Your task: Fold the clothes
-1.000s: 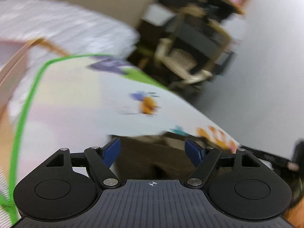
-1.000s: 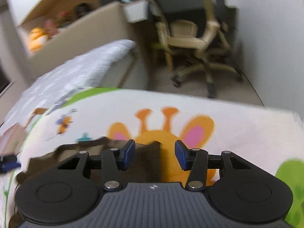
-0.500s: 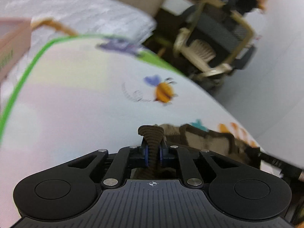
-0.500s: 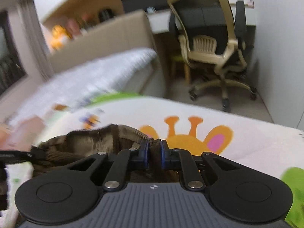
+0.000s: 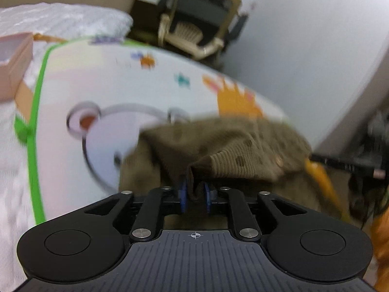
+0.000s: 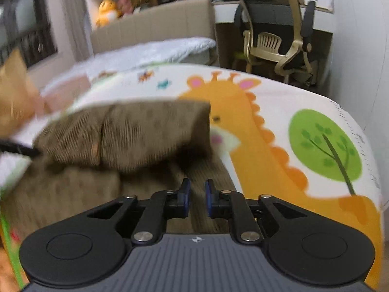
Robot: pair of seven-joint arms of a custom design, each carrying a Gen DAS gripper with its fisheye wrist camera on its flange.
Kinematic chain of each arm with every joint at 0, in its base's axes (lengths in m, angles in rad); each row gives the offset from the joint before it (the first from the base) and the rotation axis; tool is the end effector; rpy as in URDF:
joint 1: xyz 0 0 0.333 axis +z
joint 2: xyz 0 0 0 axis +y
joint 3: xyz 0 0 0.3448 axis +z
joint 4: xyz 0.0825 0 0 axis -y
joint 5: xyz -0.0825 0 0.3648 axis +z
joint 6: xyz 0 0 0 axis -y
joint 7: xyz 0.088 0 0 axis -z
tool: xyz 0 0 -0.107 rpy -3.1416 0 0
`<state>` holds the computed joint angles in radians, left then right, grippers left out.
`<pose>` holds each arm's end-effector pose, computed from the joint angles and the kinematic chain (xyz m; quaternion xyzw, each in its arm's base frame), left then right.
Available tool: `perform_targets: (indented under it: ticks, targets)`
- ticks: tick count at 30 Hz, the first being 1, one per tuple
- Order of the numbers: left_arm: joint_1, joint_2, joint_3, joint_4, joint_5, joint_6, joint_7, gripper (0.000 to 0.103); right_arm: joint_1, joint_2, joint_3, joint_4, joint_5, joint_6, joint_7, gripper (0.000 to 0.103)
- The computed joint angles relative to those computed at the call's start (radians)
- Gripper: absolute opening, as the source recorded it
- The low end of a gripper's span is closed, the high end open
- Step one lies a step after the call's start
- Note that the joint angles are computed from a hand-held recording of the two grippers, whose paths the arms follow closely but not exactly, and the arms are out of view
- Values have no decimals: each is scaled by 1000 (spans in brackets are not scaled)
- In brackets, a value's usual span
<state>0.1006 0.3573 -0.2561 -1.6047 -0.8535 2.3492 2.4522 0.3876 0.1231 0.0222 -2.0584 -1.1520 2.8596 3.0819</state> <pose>0.6824 -0.0912 0.5107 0.4633 -0.7797 0.4213 0.0000 0.5190 0.2795 0.4689 -0.6145 0.6667 -0.2624 0.3303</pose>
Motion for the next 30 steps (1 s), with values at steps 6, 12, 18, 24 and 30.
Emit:
perform_targets:
  ticks: [6,12,18,24,30]
  targets:
    - [59,-21,4,-21,-131,-118,44,75,-35,-62,-7,-4,-387,75,447,64]
    - [37,80,3,90,-207,-113,-189,88,-79,105,9,190,-426,98,628,72]
    - [1,158,-28,156,-150,-27,-383,59,-23,252,22,351,-99,-41,162,10]
    - [58,46,-95,68,-199,5,-152,12,74,30,-47,181,-342,-16,416,9]
    - [96,-186,-35,-187,-327,-107,38,14,42,-133,56,-54,-390,2,511,10]
